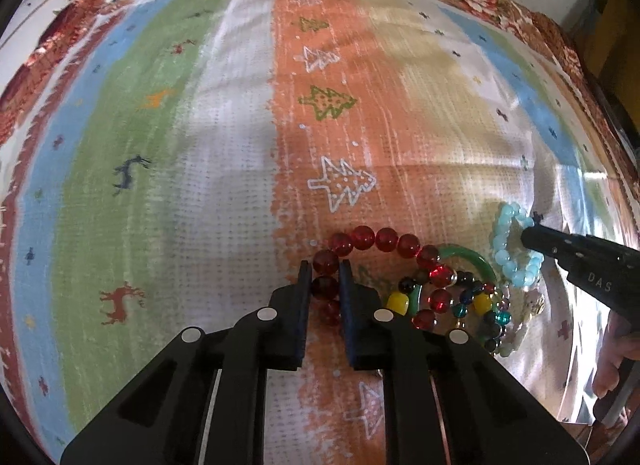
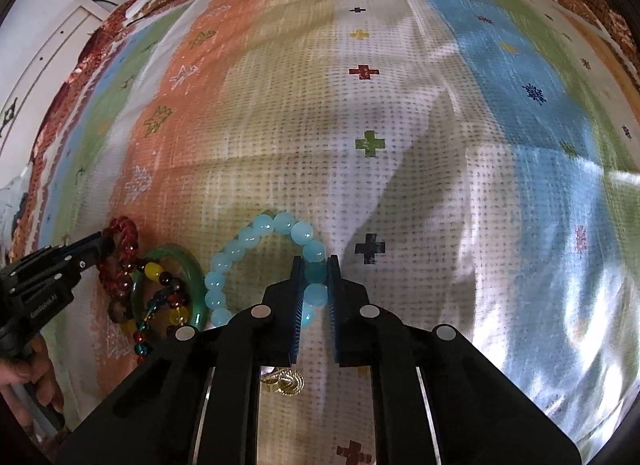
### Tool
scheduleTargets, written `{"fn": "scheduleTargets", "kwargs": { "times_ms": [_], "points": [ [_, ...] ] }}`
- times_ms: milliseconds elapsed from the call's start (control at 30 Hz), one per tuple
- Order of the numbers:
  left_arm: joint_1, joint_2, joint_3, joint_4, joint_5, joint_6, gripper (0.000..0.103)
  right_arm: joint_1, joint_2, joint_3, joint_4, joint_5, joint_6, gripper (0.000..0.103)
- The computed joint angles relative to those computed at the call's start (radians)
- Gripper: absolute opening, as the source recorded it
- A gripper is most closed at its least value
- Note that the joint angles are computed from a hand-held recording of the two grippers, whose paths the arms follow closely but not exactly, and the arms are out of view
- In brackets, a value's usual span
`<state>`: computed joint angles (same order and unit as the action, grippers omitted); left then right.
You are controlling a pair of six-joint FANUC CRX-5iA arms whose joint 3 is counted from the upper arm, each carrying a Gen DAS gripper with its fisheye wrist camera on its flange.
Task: Organize jewelry
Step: 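Grasp the light-blue bead bracelet with the right tool while the left grasps the red bead bracelet, then lift and carry both bracelets over the silver tin box with both tools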
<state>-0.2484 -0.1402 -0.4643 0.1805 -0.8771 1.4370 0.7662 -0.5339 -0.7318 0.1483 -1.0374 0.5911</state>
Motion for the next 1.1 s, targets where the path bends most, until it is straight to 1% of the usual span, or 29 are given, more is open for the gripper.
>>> {"fn": "scheduleTargets", "kwargs": {
  "times_ms": [67, 133, 267, 500, 567, 767, 1100],
  "points": [
    [0.001, -0.021, -0.006, 0.002, 0.002, 0.006, 0.013, 0.020, -0.011, -0.004, 0.012, -0.017, -0.013, 0.012],
    [0.004, -0.040, -0.013, 0.017, 0.003, -0.004, 0.013, 0.053, -0.020, -0.008, 0.036, -0.037, -0.025, 0.012],
    [0.012, -0.070, -0.019, 0.046, 0.002, -0.020, 0.013, 0.087, -0.050, -0.006, 0.056, -0.058, -0.049, 0.012],
    [0.004, -0.133, -0.030, 0.080, 0.006, -0.040, 0.013, 0.167, -0.104, -0.004, 0.116, -0.109, -0.110, 0.012],
    [-0.001, -0.153, -0.034, 0.090, 0.005, -0.044, 0.013, 0.209, -0.122, -0.006, 0.155, -0.133, -0.140, 0.012],
    [-0.008, -0.186, -0.035, 0.074, -0.005, -0.021, 0.013, 0.315, -0.174, -0.009, 0.231, -0.190, -0.207, 0.012],
    [-0.004, -0.266, -0.061, 0.102, -0.018, -0.028, 0.013, 0.471, -0.266, -0.017, 0.311, -0.289, -0.324, 0.012]
  ]
}}
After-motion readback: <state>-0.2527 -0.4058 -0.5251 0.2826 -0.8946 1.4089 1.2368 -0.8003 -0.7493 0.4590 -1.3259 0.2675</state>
